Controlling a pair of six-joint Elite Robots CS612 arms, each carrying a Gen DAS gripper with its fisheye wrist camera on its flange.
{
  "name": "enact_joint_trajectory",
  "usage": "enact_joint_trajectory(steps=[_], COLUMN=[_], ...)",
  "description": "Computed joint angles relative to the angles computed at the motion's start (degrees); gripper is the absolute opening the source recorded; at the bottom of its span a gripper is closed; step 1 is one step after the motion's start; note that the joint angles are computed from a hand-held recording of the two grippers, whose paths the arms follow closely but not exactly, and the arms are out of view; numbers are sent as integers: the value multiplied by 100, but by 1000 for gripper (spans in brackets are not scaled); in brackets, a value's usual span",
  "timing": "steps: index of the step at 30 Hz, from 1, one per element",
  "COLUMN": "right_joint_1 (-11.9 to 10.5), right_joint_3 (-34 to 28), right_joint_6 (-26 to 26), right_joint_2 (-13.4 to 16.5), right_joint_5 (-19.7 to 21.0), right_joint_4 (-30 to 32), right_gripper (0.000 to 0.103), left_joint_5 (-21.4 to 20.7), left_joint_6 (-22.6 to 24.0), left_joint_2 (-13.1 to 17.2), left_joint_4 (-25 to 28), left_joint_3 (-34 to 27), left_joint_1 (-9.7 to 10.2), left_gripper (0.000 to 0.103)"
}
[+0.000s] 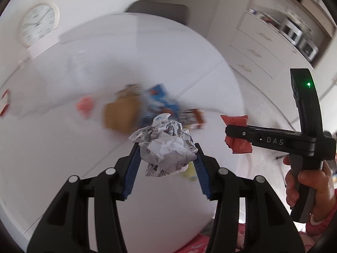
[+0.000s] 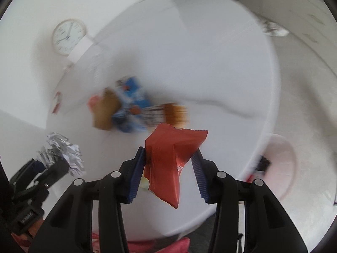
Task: Collect trash
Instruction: 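Carry the foil and red paper to the wastebasket and open both tools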
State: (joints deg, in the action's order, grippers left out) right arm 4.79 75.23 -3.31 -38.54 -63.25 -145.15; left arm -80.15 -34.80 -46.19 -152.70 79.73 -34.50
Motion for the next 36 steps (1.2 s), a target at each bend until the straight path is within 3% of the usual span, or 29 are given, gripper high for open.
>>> enact_joint_trajectory(steps=[5, 9, 16, 18, 24, 36], right_joint_1=[-342, -581, -734, -736, -835, -1128], right_joint_3=[469, 687, 730, 670, 745, 1123], right_joint_6=[423, 649, 362, 257, 352, 849], right_joint_2=[-170, -213, -130, -71, -79, -340], right_joint_5=[-585, -794, -1276, -1341, -1375, -1400], right_joint_4=[-334, -345, -106, 80, 26, -515], right_gripper=[46, 46, 51, 71, 84, 90], left_joint_5=[-356, -560, -913, -985, -1094, -1557], left_joint_6=[479, 814, 1034, 1068, 1189, 1711], left_joint_2=[354, 598, 919, 1009, 1216, 1714], left_joint_4=[193, 425, 815, 965, 1383, 1929], left_joint_3=[-638, -1096, -1654, -1821, -2211, -3086], left_joint_1=[-142, -254, -349, -372, -431, -509], left_gripper=[49, 49, 49, 49, 49, 52])
